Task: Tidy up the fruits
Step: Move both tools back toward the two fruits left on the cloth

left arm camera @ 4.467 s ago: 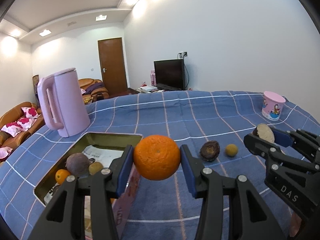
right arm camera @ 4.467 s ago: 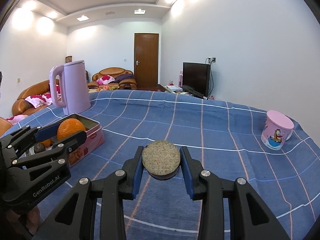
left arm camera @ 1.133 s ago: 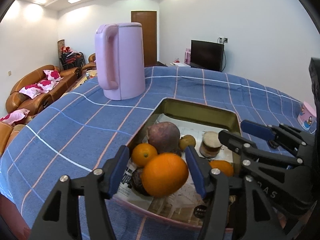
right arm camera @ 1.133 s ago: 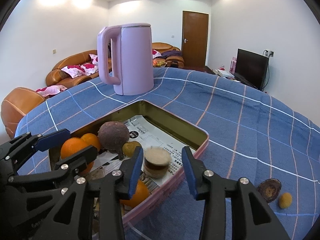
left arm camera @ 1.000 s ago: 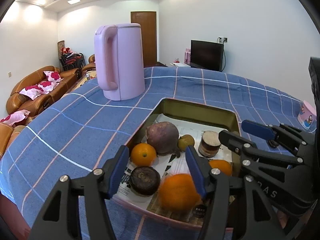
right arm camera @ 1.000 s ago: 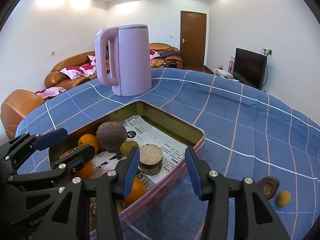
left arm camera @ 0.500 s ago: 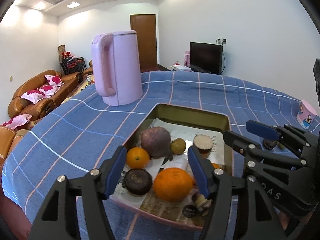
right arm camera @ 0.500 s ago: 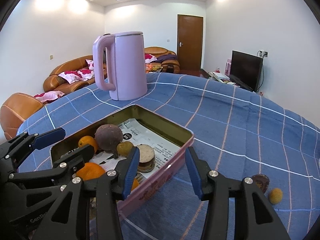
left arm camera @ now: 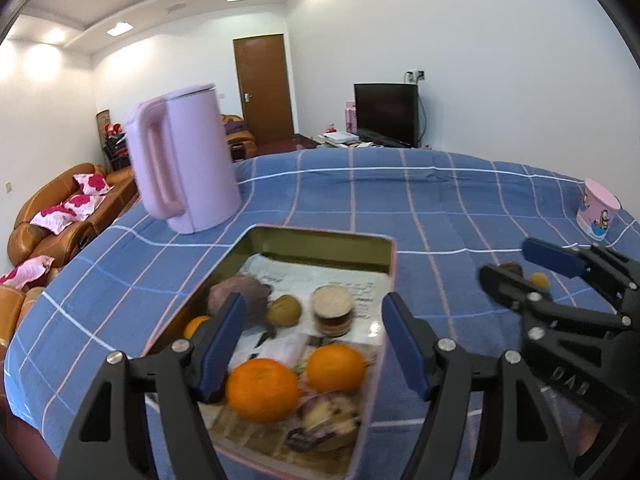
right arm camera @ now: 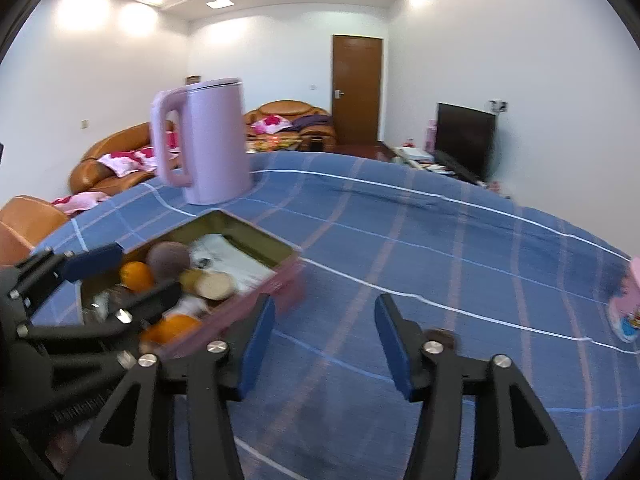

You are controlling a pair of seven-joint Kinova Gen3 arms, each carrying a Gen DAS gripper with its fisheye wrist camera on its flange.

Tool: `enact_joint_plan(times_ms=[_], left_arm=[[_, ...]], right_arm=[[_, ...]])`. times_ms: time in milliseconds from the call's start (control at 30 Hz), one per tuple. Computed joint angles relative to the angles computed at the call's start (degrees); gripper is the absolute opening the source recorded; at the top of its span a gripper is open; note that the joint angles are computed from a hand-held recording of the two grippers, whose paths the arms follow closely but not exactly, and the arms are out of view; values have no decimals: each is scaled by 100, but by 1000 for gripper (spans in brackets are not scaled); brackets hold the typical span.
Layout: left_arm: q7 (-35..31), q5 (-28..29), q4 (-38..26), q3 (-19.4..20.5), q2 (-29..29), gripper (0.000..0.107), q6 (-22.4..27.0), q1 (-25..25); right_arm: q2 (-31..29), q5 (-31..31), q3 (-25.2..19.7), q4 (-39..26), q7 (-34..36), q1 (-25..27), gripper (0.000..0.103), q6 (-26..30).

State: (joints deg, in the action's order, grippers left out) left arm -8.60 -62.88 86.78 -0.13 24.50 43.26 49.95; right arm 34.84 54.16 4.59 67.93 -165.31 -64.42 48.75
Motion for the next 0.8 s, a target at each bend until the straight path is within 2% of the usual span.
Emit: enact_joint_plan(times_ms=[200, 267, 400, 567, 733, 767, 800], left_arm=[[-444, 178, -494, 58, 288, 73, -13, 82], [-551, 227, -646, -33, 397, 73, -32, 168], [-1117, 753, -1103, -2, 644, 73, -2, 104], [-1547, 1234, -1462, -171, 830, 73, 24, 163], [-2041, 1585, -1735, -244, 973, 73, -1, 215], [-2130, 1655, -1790, -256, 1008, 73, -4, 222], [-2264, 1757, -1858, -235, 1043, 73, 5, 207]], right_arm=[[-405, -22, 11, 687, -695, 193, 55, 413], [-491, -58, -104, 780, -752, 322, 55, 527], [-520, -244, -304, 803, -693, 570, 55, 642], [-527, -592, -473, 756, -371, 861, 55, 420], [-469, -1311, -563, 613, 179, 1181, 55, 277], [-458, -1418, -568, 585, 279, 1213, 53, 270], [-444, -1555, -596, 553, 422, 1271, 44, 251]])
